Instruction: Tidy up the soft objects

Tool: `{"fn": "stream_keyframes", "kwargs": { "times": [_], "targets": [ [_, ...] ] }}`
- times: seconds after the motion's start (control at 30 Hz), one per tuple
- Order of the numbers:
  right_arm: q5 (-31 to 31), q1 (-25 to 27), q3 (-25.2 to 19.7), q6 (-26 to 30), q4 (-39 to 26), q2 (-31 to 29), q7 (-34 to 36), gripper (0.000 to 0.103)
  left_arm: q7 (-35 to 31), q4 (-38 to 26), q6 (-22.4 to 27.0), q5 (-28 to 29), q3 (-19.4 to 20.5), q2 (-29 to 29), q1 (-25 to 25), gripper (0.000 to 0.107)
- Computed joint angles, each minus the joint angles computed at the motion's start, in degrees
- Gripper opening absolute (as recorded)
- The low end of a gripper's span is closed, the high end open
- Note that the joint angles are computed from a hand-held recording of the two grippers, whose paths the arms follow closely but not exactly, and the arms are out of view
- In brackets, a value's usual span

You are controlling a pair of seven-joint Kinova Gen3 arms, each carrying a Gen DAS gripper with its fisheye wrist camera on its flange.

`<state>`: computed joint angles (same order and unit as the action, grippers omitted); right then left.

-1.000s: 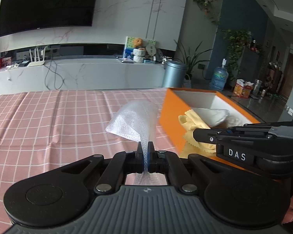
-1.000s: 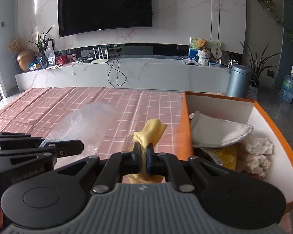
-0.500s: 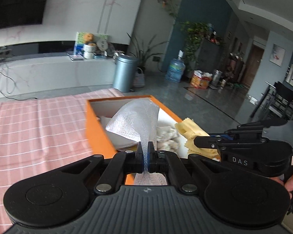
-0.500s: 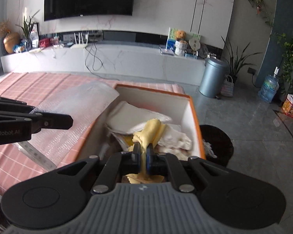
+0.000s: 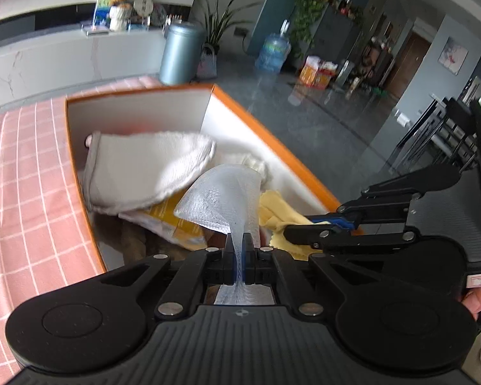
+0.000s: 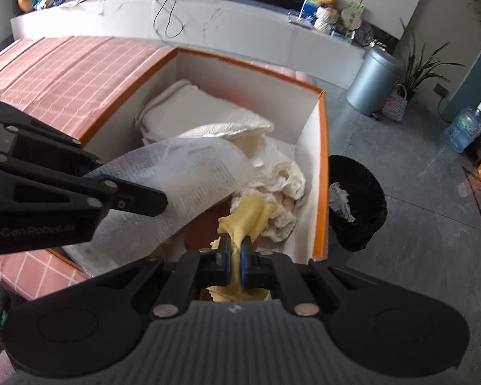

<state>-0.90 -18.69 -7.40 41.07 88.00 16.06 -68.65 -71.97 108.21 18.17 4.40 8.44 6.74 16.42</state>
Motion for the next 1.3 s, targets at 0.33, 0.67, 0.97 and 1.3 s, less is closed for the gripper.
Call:
{"fn": "stream_keyframes", "kwargs": {
  "times": [0.33, 0.67, 0.97, 1.3],
  "targets": [
    [2.8, -1.5, 0.7, 2.9, -2.2, 2.3, -1.6, 0.009, -5.1, -4.1, 7.4, 3.9, 1.7, 4.1, -2.6, 0.009],
    [7.0, -3.2, 1.1, -0.2, 0.5, -1.0, -2.7, 0.034, 15.2, -5.9, 11.1, -18.5, 6.9, 2.5, -1.7, 0.05],
    [8.9, -3.5, 0.7, -4.5, 4.7, -7.6, -5.9, 0.044, 34.2, 1.9, 6.9, -36.5, 30.6, -7.1, -23.1, 0.053],
    [8.5, -1.8, -3.2, -24.8, 19.9, -18.9, -19.2, 0.056, 57.5, 11.6, -1.3, -53.7, 45.8, -24.6, -42.5, 0.055]
  ]
}}
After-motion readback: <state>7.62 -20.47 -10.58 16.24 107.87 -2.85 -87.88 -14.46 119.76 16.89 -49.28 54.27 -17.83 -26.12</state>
